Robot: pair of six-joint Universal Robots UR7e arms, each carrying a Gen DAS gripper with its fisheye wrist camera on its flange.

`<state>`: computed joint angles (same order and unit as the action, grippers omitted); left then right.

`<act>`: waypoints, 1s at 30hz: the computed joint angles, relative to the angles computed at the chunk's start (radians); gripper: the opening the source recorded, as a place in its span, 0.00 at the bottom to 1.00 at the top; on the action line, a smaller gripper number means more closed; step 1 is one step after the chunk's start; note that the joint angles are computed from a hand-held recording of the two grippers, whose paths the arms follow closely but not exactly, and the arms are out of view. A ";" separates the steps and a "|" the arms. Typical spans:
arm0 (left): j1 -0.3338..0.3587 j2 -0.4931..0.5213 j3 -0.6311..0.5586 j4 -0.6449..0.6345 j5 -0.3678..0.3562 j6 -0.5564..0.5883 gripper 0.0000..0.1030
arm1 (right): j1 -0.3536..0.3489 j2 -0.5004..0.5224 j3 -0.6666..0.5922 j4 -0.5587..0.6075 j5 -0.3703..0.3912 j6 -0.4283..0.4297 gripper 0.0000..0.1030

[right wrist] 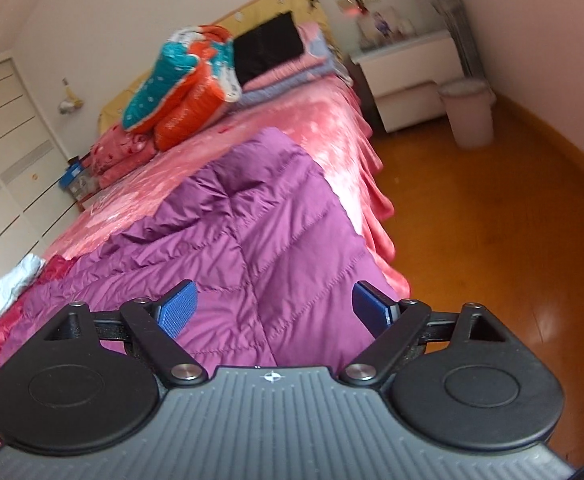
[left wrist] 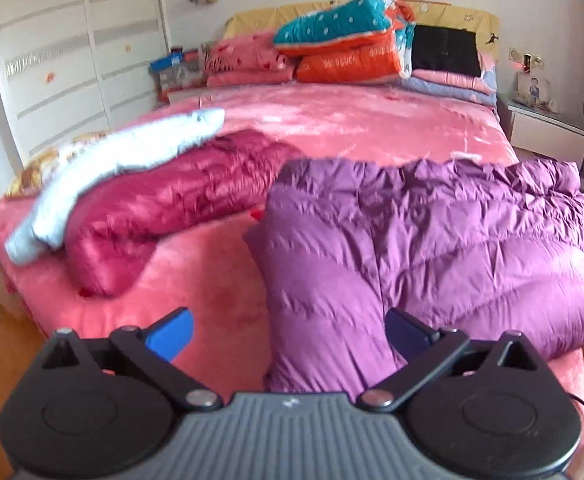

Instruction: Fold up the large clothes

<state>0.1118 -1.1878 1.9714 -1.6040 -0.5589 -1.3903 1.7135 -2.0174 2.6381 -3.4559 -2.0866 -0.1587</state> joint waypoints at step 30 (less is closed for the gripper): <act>0.307 0.485 -0.104 -1.410 0.074 1.139 1.00 | -0.017 0.596 -0.373 -0.143 0.014 -0.595 1.00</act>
<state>0.4187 -0.7032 1.8670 -3.0136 -0.4853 -0.2511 1.6967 -1.4213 2.2655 -3.5986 -2.0724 -0.7535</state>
